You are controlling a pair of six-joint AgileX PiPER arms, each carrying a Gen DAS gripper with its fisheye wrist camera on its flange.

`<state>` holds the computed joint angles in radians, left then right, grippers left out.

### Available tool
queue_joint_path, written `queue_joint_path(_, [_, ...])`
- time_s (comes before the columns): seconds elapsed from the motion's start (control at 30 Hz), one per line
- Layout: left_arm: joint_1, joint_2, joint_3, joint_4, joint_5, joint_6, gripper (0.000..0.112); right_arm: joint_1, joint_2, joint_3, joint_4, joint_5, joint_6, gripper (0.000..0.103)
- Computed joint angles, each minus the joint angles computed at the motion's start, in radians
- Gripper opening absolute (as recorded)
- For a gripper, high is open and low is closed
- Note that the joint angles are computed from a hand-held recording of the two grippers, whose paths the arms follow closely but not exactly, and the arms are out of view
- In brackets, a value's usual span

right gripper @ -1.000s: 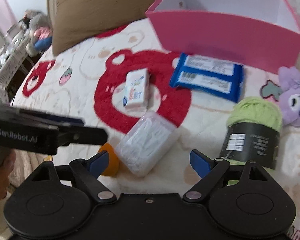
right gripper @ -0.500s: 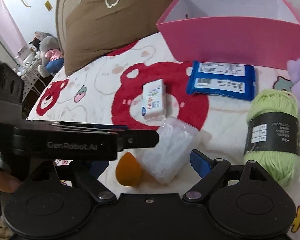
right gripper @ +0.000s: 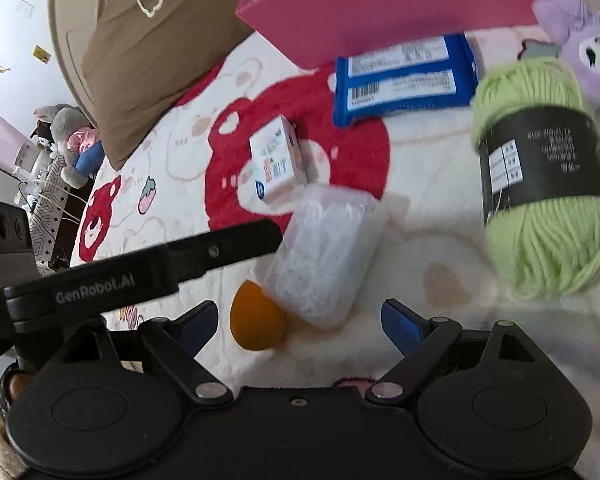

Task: Organize objects
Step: 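Move the left gripper to the clear floss-pick box and close on it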

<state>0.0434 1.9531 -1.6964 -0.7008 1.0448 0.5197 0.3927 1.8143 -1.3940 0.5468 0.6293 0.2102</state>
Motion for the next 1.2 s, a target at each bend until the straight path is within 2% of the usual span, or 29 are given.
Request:
queue_joint_path(0.17, [0.003, 0.049, -0.045, -0.021, 0.052, -0.018, 0.035, 0.043, 0.066, -0.11, -0.093, 0.061, 0.021, 0.091])
queue_joint_path(0.23, [-0.001, 0.055, -0.046, -0.016, 0.049, -0.023, 0.032, 0.061, 0.088, -0.137, -0.187, 0.053, 0.106, 0.091])
queue_joint_path(0.33, [-0.006, 0.066, -0.052, -0.005, 0.041, -0.038, 0.03, 0.06, 0.09, -0.118, -0.187, 0.015, 0.105, 0.087])
queue_joint_path(0.37, [-0.007, 0.07, -0.054, 0.0, 0.038, -0.045, 0.029, 0.062, 0.093, -0.114, -0.18, 0.01, 0.097, 0.08])
queue_joint_path(0.47, [-0.005, 0.078, -0.06, 0.001, 0.033, -0.061, 0.029, 0.062, 0.089, -0.101, -0.18, -0.015, 0.095, 0.068])
queue_joint_path(0.5, [-0.002, 0.083, -0.066, -0.001, 0.038, -0.067, 0.029, 0.063, 0.079, -0.088, -0.193, -0.038, 0.111, 0.066])
queue_joint_path(0.57, [0.009, 0.102, -0.084, -0.027, 0.064, -0.084, 0.029, 0.062, 0.063, -0.058, -0.217, -0.076, 0.142, 0.056])
queue_joint_path(0.63, [0.013, 0.11, -0.09, -0.034, 0.071, -0.1, 0.029, 0.072, 0.07, -0.063, -0.294, -0.068, 0.2, 0.049])
queue_joint_path(0.73, [0.007, 0.109, -0.082, -0.022, 0.056, -0.113, 0.029, 0.096, 0.068, -0.062, -0.394, -0.08, 0.255, 0.045])
queue_joint_path(0.8, [0.005, 0.112, -0.081, -0.023, 0.059, -0.123, 0.029, 0.129, 0.065, -0.068, -0.551, -0.082, 0.354, 0.042])
queue_joint_path(0.87, [-0.001, 0.107, -0.07, -0.013, 0.045, -0.129, 0.029, 0.147, 0.068, -0.075, -0.642, -0.074, 0.405, 0.041])
queue_joint_path(0.93, [-0.007, 0.103, -0.06, -0.004, 0.033, -0.136, 0.029, 0.15, 0.07, -0.078, -0.652, -0.071, 0.397, 0.042])
queue_joint_path(1.0, [-0.015, 0.1, -0.051, 0.004, 0.028, -0.146, 0.029, 0.151, 0.072, -0.085, -0.644, -0.059, 0.367, 0.047])
queue_joint_path(1.07, [-0.026, 0.097, -0.041, 0.024, 0.022, -0.173, 0.03, 0.159, 0.08, -0.101, -0.643, -0.034, 0.337, 0.059])
queue_joint_path(1.13, [-0.033, 0.079, -0.004, 0.016, -0.013, -0.176, 0.031, 0.168, 0.097, -0.125, -0.64, -0.007, 0.314, 0.065])
queue_joint_path(1.2, [-0.034, 0.071, 0.015, 0.006, -0.03, -0.179, 0.031, 0.17, 0.115, -0.142, -0.63, 0.011, 0.294, 0.068])
